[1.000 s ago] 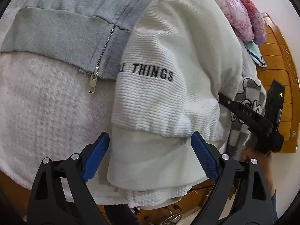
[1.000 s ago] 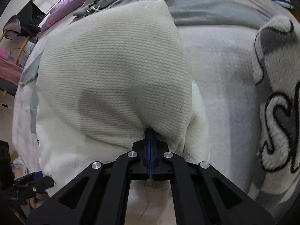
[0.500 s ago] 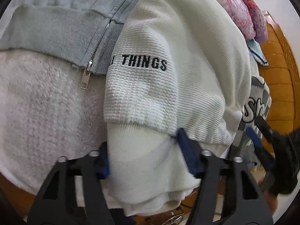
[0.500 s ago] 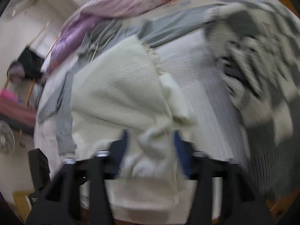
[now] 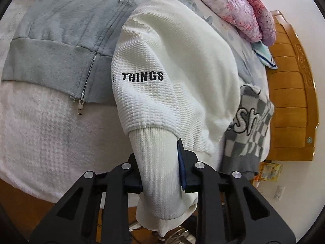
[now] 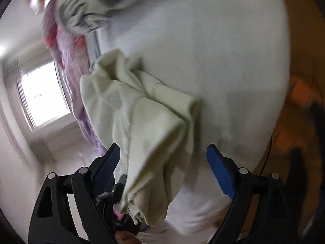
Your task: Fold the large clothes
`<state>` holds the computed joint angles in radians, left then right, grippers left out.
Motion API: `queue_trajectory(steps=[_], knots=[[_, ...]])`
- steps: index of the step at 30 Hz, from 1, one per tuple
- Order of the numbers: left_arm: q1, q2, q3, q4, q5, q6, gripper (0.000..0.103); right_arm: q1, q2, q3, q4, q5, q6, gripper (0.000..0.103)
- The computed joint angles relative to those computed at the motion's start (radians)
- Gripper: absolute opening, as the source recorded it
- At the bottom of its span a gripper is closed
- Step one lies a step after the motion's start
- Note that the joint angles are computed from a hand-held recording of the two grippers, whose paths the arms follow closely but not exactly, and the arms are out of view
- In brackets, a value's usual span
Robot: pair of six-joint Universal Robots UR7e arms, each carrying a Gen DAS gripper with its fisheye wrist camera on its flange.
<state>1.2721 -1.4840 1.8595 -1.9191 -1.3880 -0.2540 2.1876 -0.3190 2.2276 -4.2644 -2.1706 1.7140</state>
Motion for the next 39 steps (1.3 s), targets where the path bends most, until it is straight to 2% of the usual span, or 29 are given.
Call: queue_trajectory(steps=[2, 7, 9, 16, 17, 19, 20, 21, 23, 24, 25, 26, 27, 29, 32, 33, 34, 35, 36, 37, 39], knots=[[0.002, -0.003, -0.009, 0.015, -0.01, 0.01, 0.024, 0.003, 0.065, -0.036, -0.111, 0.003, 0.009, 0.087], [0.015, 0.004, -0.034, 0.042, -0.041, 0.014, 0.024, -0.037, 0.154, -0.117, -0.215, 0.065, -0.01, 0.089], [0.017, 0.008, -0.039, 0.047, -0.048, 0.011, 0.024, -0.055, 0.192, -0.164, -0.29, 0.077, -0.046, 0.089], [0.037, 0.015, -0.046, 0.057, -0.06, 0.015, 0.024, -0.154, 0.18, -0.204, -0.287, 0.155, -0.202, 0.089], [0.042, 0.019, -0.049, 0.064, -0.059, 0.017, 0.024, -0.165, 0.162, -0.2, -0.277, 0.166, -0.254, 0.088], [0.05, 0.024, -0.052, 0.07, -0.052, 0.015, 0.026, -0.18, 0.119, -0.195, -0.21, 0.183, -0.312, 0.075], [0.055, 0.025, -0.052, 0.07, -0.052, 0.012, 0.027, -0.182, 0.078, -0.173, -0.143, 0.187, -0.349, 0.063], [0.062, 0.029, -0.054, 0.071, -0.056, 0.009, 0.031, -0.18, 0.055, -0.162, -0.102, 0.186, -0.363, 0.047], [0.074, 0.038, -0.058, 0.077, -0.054, -0.014, 0.038, -0.181, 0.017, -0.135, -0.057, 0.202, -0.391, 0.033], [0.085, 0.04, -0.059, 0.074, -0.069, -0.016, 0.05, -0.172, 0.001, -0.125, -0.054, 0.199, -0.413, 0.03], [0.091, 0.04, -0.059, 0.07, -0.077, -0.018, 0.068, -0.166, -0.021, -0.116, -0.038, 0.198, -0.44, 0.03], [0.097, 0.039, -0.054, 0.052, -0.074, -0.018, 0.078, -0.163, -0.037, -0.11, -0.022, 0.199, -0.454, 0.029], [0.1, 0.034, -0.042, 0.014, -0.064, -0.012, 0.085, -0.161, -0.066, -0.102, 0.001, 0.205, -0.481, 0.029], [0.108, 0.046, -0.036, -0.047, -0.044, -0.004, 0.085, -0.156, -0.107, -0.096, 0.075, 0.196, -0.502, 0.028], [0.133, 0.11, -0.069, -0.048, -0.096, -0.026, 0.083, -0.154, -0.133, -0.104, 0.143, 0.197, -0.516, 0.028], [0.133, 0.12, -0.069, -0.054, -0.11, -0.01, 0.079, -0.149, -0.146, -0.098, 0.177, 0.192, -0.512, 0.028], [0.119, 0.122, -0.063, -0.063, -0.085, 0.006, 0.072, -0.145, -0.154, -0.095, 0.191, 0.19, -0.51, 0.028], [0.107, 0.12, -0.057, -0.072, -0.074, 0.017, 0.058, -0.142, -0.171, -0.093, 0.227, 0.189, -0.509, 0.028], [0.097, 0.112, -0.049, -0.08, -0.062, 0.014, 0.039, -0.15, -0.191, -0.079, 0.257, 0.19, -0.521, 0.028], [0.088, 0.1, -0.044, -0.087, -0.056, 0.015, 0.028, -0.149, -0.206, -0.084, 0.297, 0.185, -0.531, 0.028], [0.085, 0.07, -0.045, -0.106, -0.113, 0.029, 0.022, -0.137, -0.251, -0.083, 0.358, 0.171, -0.549, 0.028]])
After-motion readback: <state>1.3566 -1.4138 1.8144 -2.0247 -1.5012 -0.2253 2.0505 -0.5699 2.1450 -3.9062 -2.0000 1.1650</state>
